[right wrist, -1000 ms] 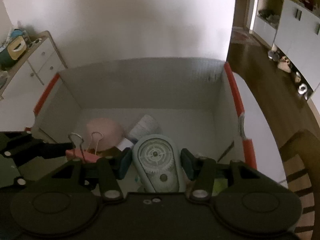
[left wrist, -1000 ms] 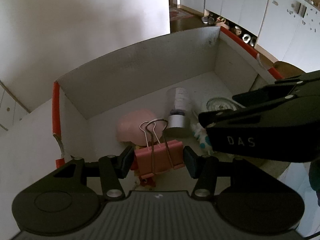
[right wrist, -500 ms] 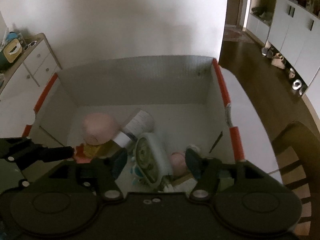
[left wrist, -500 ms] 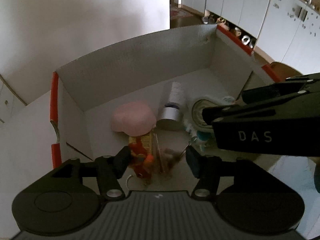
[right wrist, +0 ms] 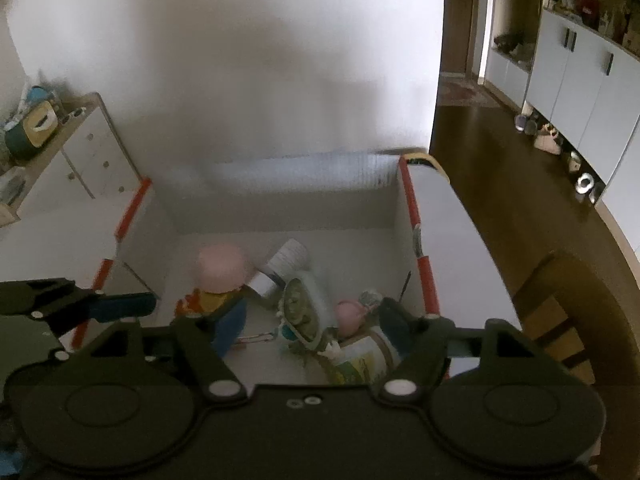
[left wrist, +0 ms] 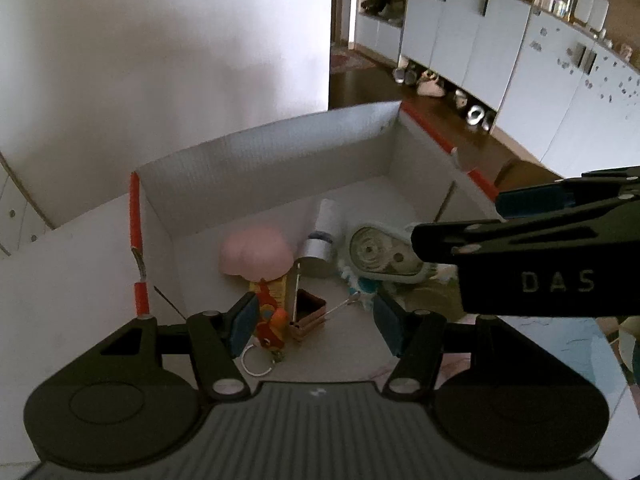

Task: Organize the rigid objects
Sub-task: 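Withdraw both tools from the red box toward the green stick and blue eraser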

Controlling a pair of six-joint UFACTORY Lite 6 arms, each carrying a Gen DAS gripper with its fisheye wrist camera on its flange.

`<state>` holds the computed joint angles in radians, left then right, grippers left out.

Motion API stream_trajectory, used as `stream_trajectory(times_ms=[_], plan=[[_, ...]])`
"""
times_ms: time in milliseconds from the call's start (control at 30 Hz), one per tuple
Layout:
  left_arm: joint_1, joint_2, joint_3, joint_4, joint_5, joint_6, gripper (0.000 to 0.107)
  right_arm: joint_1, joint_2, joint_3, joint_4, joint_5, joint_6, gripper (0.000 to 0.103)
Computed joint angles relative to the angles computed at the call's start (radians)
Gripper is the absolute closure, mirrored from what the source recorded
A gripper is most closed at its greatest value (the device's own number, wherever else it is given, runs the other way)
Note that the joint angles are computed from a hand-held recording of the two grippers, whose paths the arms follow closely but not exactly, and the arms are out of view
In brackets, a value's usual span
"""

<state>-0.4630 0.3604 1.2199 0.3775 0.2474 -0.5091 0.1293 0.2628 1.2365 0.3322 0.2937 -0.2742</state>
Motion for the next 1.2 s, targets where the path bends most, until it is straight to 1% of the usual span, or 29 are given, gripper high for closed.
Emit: stream_trajectory(times_ms=[233, 433, 633, 700, 767, 867, 933, 1000, 1033, 1067, 1133, 1200], plan=[[-0.006, -0.158, -0.127, 0.006, -0.018, -0.013, 0.045, 0.003, -0.169, -0.112, 0.028, 0.004, -0.009, 0.025], [-0.015, -0.284, -0.223, -0.043, -0.023, 0.038, 0.045, 0.017, -0.307, -0.213, -0.007, 0.008, 0.045, 0.023], [-0.030, -0.422, -0.317, -0.118, -0.015, 0.114, 0.044, 0.035, -0.442, -0.306, -0.022, 0.024, 0.087, 0.017], [-0.030, -0.465, -0.349, -0.175, -0.017, 0.162, 0.039, 0.040, -0.493, -0.338, -0.023, 0.033, 0.101, 0.016], [-0.031, -0.510, -0.379, -0.216, -0.018, 0.200, 0.039, 0.039, -0.551, -0.373, -0.003, 0.043, 0.090, 0.014], [-0.036, -0.569, -0.419, -0.254, -0.012, 0.238, 0.038, 0.051, -0.631, -0.421, -0.034, 0.054, 0.135, 0.010], [-0.036, -0.611, -0.448, -0.308, -0.012, 0.289, 0.038, 0.055, -0.684, -0.453, -0.040, 0.064, 0.149, 0.005], [-0.042, -0.650, -0.477, -0.309, -0.010, 0.288, 0.031, 0.062, -0.740, -0.489, -0.071, 0.069, 0.186, 0.003], [-0.047, -0.670, -0.494, -0.292, -0.012, 0.274, 0.030, 0.064, -0.766, -0.506, -0.080, 0.072, 0.196, 0.002], [-0.055, -0.693, -0.512, -0.269, -0.015, 0.255, 0.030, 0.068, -0.798, -0.528, -0.106, 0.072, 0.226, 0.001], [-0.060, -0.731, -0.540, -0.297, -0.017, 0.289, 0.030, 0.079, -0.854, -0.565, -0.164, 0.074, 0.293, 0.000], [-0.070, -0.768, -0.567, -0.296, -0.019, 0.289, 0.030, 0.083, -0.908, -0.602, -0.181, 0.081, 0.319, 0.000]])
